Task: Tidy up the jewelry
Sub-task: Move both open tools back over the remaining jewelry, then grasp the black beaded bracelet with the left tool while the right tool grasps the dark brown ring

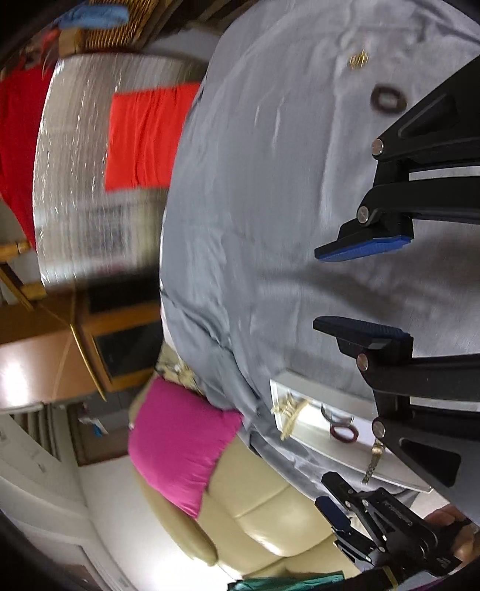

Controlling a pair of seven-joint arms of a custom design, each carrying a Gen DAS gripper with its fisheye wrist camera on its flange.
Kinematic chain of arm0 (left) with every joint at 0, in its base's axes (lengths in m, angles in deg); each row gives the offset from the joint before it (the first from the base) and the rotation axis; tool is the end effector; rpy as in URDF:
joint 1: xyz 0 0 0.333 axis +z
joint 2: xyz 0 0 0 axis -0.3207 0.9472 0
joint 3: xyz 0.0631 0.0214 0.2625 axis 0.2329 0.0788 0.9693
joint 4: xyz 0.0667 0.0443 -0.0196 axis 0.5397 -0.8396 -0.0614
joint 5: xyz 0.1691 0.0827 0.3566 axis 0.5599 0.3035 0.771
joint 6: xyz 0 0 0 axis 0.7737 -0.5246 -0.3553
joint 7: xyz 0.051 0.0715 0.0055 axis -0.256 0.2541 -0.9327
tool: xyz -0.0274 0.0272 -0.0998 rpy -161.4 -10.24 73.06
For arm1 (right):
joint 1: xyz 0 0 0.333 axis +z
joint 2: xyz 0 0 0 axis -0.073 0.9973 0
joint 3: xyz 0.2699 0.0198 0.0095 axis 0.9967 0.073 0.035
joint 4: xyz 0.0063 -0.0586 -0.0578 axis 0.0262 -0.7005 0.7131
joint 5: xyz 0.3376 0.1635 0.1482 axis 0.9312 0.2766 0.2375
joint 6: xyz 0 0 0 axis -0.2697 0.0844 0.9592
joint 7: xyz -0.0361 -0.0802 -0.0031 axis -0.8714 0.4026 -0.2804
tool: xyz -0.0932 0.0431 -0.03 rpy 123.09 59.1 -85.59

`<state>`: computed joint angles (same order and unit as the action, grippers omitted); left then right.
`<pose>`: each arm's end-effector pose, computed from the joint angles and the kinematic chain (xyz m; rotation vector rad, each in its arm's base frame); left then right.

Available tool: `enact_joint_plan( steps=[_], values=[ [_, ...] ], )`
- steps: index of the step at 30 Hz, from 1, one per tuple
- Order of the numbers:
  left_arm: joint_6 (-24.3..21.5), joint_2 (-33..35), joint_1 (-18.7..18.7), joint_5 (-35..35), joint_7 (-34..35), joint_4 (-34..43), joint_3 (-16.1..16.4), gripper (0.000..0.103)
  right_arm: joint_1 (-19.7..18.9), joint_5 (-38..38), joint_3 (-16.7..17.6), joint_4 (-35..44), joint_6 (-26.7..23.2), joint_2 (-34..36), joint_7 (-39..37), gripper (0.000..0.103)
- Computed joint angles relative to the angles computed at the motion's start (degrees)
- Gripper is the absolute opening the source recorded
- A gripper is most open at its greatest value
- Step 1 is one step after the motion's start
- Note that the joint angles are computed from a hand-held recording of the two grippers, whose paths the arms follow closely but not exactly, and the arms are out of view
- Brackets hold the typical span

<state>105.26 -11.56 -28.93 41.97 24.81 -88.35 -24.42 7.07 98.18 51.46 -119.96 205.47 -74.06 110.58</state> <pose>0.5700 -0.2157 0.4370 -1.7530 1.3506 -0.6222 0.6489 0.1514 0.4493 -1.7924 1.3312 -0.4341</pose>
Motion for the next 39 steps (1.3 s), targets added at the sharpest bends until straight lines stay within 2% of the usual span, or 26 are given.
enact_joint_plan(
  steps=[6,13,15,17,26,29,30,32,35,37,39],
  values=[
    [-2.08,6.09,-3.59,-0.35,3.35,7.15,-0.98,0.049,-3.26,7.04,-1.11,-5.39,0.24,-4.94,-5.03,0.034],
    [-3.57,12.62,-8.44,-1.84,7.48,14.92,-0.06,0.049,-5.48,12.29,-3.72,-9.08,0.17,-7.22,-7.74,0.035],
    [-3.78,14.06,-9.72,-2.26,8.45,16.68,0.39,0.049,-6.28,13.86,-4.32,-9.82,-0.13,-7.50,-8.37,0.041],
    [-4.18,15.54,-10.96,-2.47,9.54,18.48,0.84,0.049,-7.01,16.18,-4.67,-10.51,0.49,-7.65,-9.45,0.055],
    [-5.50,21.80,-15.26,-4.77,14.70,26.15,2.60,0.053,-10.37,23.26,-6.19,-10.51,-0.95,-6.61,-12.90,0.055],
    [-4.59,23.98,-16.05,-6.94,17.98,28.51,2.65,0.057,-11.96,22.87,-7.02,-9.62,-3.80,-5.20,-11.30,0.054],
    [-3.78,24.72,-16.08,-8.13,19.29,29.22,2.55,0.062,-12.59,22.43,-7.30,-9.06,-5.27,-4.51,-10.30,0.053],
    [-0.89,26.09,-15.40,-12.18,23.03,30.21,1.74,0.064,-13.99,21.43,-7.79,-8.04,-8.77,-3.33,-8.19,0.050],
    [5.06,28.62,-12.27,-23.49,32.26,31.30,-1.72,0.064,-16.60,19.30,-8.51,-5.59,-16.22,-0.98,-4.08,0.046],
    [6.80,30.87,-10.32,-31.01,38.75,32.68,-4.59,0.064,-18.63,19.93,-8.53,-3.92,-21.24,0.41,-3.31,0.046],
    [6.90,32.62,-10.06,-35.37,42.82,34.15,-5.77,0.064,-20.05,20.08,-8.51,-2.82,-24.49,1.36,-2.62,0.046]
  ],
)
